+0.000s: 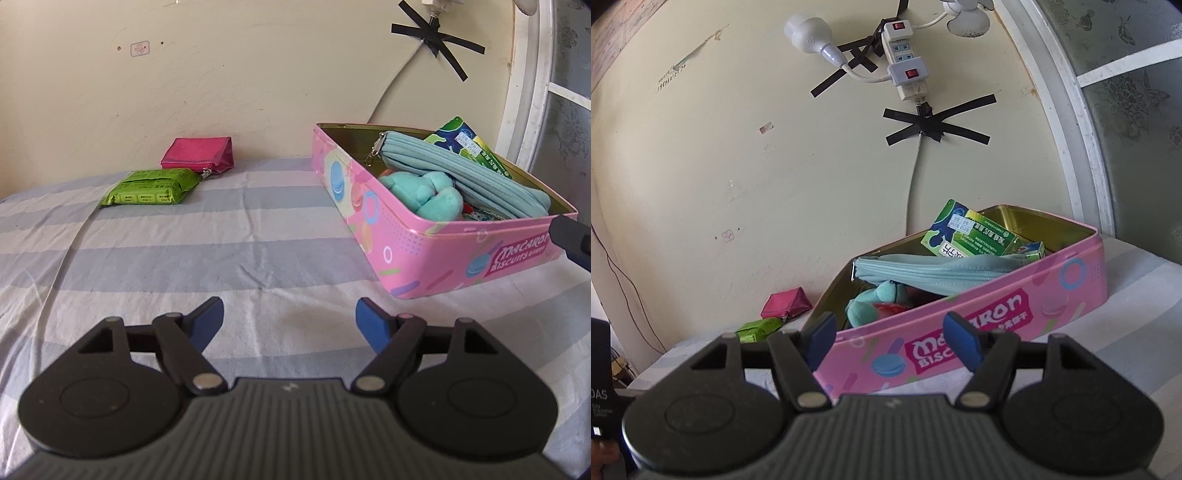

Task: Organize objects
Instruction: 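Withdraw the right tool from the tin toward the lime wipes pack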

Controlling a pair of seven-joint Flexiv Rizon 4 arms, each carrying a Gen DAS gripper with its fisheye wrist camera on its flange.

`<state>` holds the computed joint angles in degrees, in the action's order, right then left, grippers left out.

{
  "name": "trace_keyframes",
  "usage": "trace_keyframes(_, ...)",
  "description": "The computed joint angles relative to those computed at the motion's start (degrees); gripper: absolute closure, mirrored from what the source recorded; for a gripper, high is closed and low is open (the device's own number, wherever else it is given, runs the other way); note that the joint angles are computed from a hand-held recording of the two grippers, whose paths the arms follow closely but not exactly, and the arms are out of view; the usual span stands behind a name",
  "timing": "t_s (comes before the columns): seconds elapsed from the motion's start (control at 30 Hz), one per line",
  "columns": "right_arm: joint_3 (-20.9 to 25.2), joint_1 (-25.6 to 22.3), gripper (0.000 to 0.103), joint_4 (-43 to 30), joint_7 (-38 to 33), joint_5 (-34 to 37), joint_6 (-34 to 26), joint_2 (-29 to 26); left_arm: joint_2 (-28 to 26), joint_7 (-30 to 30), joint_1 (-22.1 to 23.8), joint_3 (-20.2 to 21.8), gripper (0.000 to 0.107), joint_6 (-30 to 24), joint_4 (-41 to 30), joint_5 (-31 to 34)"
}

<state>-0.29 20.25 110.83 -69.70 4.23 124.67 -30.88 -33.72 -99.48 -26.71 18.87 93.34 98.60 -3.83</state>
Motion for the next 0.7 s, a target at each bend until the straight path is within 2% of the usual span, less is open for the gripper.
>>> trace_keyframes(0.37, -0.1, 2.4, 0.036, -0.6, -1.1, -1.7, -4.2, -0.4, -0.7, -1.7, -0.3, 3.8, 0.026, 0.4, 1.4, -0.8)
trace_keyframes(0.6, 0.7, 3.0, 0.036, -1.4, -1.0, -5.1, -7.9, -1.0, -1.4, -2.6, 0.8, 5.8, 0.026, 0.8, 1.7, -1.4)
trace_keyframes(0.7, 1.4, 3.1, 0.036, -1.8, -1.1, -7.1, -9.3, -1.3, -2.1, -2.8, 0.7, 7.9, 0.026, 0.7, 1.2, -1.8)
